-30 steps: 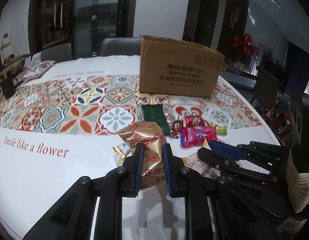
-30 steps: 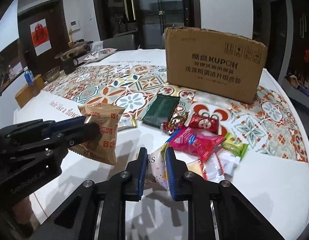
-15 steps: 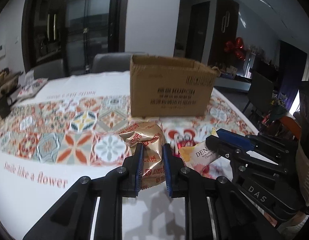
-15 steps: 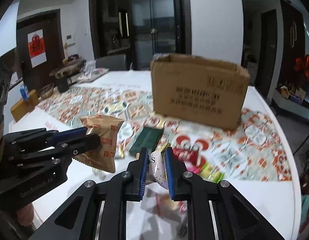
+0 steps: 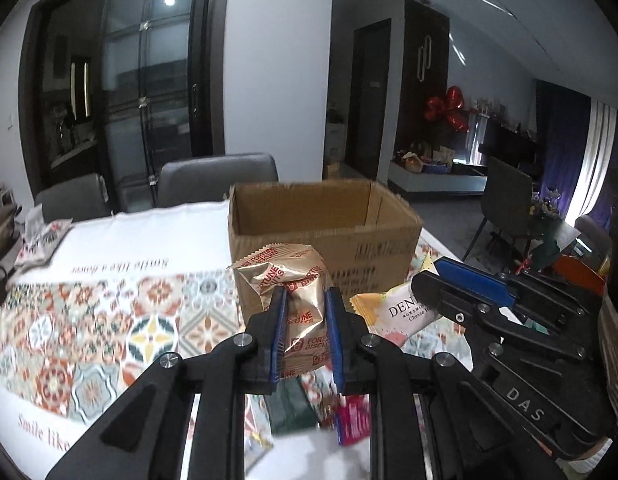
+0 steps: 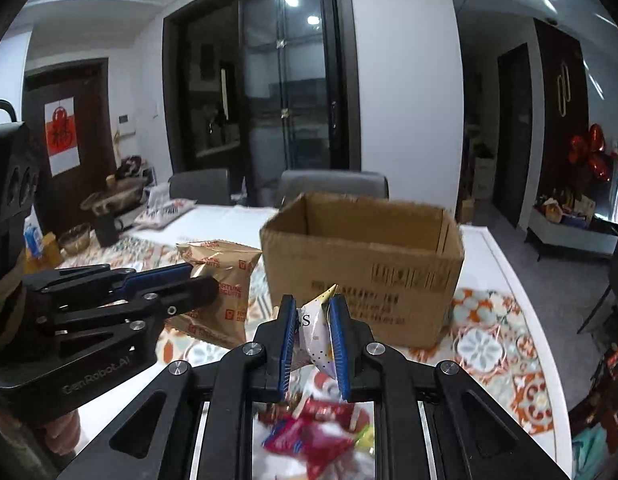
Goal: Organize snacks
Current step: 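Carry both held packets up over the open cardboard box, then open both tools to drop the packets into the box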
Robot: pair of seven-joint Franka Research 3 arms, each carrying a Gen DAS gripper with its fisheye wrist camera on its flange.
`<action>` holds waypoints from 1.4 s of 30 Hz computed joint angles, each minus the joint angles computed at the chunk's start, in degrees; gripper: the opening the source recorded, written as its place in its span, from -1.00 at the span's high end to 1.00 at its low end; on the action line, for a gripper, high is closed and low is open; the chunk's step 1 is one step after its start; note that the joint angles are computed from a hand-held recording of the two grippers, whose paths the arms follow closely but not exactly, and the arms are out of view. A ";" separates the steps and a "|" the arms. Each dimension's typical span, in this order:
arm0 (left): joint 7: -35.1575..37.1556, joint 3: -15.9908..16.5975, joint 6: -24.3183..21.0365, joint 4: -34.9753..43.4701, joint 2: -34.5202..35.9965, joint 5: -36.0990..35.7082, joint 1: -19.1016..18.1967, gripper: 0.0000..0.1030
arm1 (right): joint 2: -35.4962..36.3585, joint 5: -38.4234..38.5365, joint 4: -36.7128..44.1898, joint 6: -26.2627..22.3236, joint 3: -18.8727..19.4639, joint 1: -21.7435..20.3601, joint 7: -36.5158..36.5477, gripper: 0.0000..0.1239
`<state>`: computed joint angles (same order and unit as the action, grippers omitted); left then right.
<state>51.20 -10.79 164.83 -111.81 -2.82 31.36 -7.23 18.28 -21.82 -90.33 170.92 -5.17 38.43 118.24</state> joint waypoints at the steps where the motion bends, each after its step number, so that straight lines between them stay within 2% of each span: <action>1: 0.28 0.04 0.05 0.85 0.51 0.18 0.04 0.61 | 0.47 -0.03 1.03 0.08 -0.18 -0.07 -0.02 0.70; 8: 4.05 0.97 1.49 8.21 5.64 -0.78 -0.24 0.61 | 3.65 0.76 7.26 0.54 -1.47 -0.22 -0.92 0.70; 11: 8.10 1.08 2.12 10.78 7.78 -3.88 -0.14 0.61 | 5.85 1.82 11.24 0.14 -2.01 -0.40 -2.23 0.70; 17: 9.38 2.57 3.19 15.30 11.51 -2.44 -0.88 0.61 | 10.08 4.93 18.17 -0.22 -2.37 -0.94 -5.87 0.70; 23: 13.79 2.07 1.28 20.52 15.50 -5.89 -1.10 0.61 | 14.87 8.72 25.46 -2.14 -2.01 -2.06 -9.74 0.70; 28: 21.15 -0.13 -2.38 28.48 21.16 -12.70 -0.29 0.60 | 19.51 11.83 32.85 -5.40 -1.09 -3.66 -13.22 0.70; 30: 22.25 0.69 -5.02 32.67 23.87 -12.72 -1.39 0.50 | 21.49 12.46 36.16 -7.00 -1.43 -3.88 -13.54 0.69; 31: 21.39 1.88 -6.11 34.10 24.80 -11.62 -2.47 0.38 | 23.11 12.91 38.81 -8.22 -1.22 -4.34 -14.10 0.68; 32: 19.90 3.11 -6.71 34.10 24.69 -10.46 -3.40 0.06 | 24.53 13.13 41.22 -9.69 -1.24 -4.57 -14.56 0.61; 33: 14.93 5.67 -7.61 33.97 24.48 -6.68 -5.25 -0.19 | 25.72 13.31 43.25 -10.93 -1.10 -4.74 -15.00 0.50; 35: 13.64 5.57 -5.57 30.81 22.80 -6.38 -4.88 -0.28 | 25.72 12.10 42.78 -11.77 -4.02 -3.77 -11.31 0.34; 37: 11.32 6.27 -6.06 28.25 21.05 -3.80 -5.57 -0.30 | 22.90 9.76 37.28 -10.06 -6.67 -2.22 -6.87 0.22; 38: 9.32 6.84 -5.90 26.75 20.06 -1.83 -6.05 -0.37 | 21.87 8.43 35.32 -9.82 -7.94 -1.44 -4.70 0.13; 42: 3.45 6.66 -4.45 19.64 15.09 3.12 -5.76 -0.49 | 16.96 3.08 26.67 -7.63 -10.58 0.83 2.14 -0.09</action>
<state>54.65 -4.13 160.38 -92.17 12.27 34.47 -12.98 35.24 -18.74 -63.67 163.30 -15.76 39.26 120.38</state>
